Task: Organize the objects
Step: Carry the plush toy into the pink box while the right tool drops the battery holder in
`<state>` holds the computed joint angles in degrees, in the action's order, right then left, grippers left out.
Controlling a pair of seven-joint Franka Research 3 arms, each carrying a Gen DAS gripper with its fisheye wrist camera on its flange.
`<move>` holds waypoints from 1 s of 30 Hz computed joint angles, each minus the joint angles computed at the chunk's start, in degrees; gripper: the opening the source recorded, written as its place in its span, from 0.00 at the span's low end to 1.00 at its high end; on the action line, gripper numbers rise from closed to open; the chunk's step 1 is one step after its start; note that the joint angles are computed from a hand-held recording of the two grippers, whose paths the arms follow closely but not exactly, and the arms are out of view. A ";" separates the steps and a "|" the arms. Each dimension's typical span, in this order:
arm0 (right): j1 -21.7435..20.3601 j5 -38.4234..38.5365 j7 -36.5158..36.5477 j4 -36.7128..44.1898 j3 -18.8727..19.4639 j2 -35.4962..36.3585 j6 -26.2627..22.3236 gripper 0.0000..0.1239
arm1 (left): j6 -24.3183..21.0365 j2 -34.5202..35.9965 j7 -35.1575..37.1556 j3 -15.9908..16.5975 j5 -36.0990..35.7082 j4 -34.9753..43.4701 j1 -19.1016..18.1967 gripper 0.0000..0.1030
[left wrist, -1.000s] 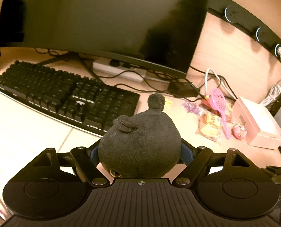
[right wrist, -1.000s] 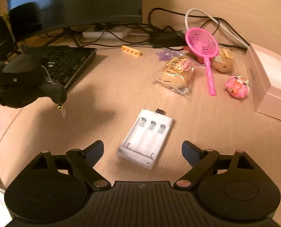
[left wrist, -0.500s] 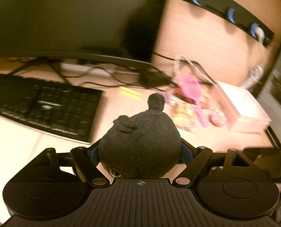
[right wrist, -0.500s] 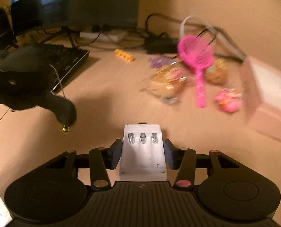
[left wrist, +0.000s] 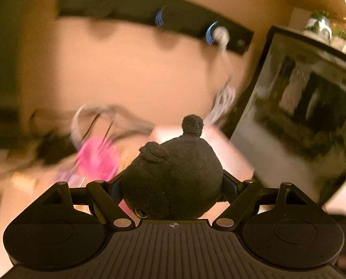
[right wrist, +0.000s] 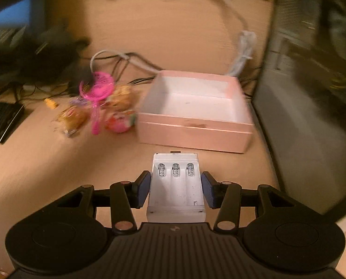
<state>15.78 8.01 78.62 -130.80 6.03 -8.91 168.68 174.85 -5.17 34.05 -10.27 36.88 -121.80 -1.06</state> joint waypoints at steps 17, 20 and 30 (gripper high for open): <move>0.10 12.64 -11.01 2.01 -3.77 2.00 0.22 0.38 | -10.44 38.76 3.01 9.59 -0.79 45.28 -12.82 0.78; -0.41 12.88 -11.43 3.28 -3.70 2.99 -0.40 0.38 | -3.93 33.15 -8.62 17.49 4.94 36.91 -17.29 0.78; -0.10 8.34 -8.96 19.81 -3.32 14.43 3.44 0.38 | -7.19 8.13 -39.79 24.84 29.95 4.25 -22.48 0.78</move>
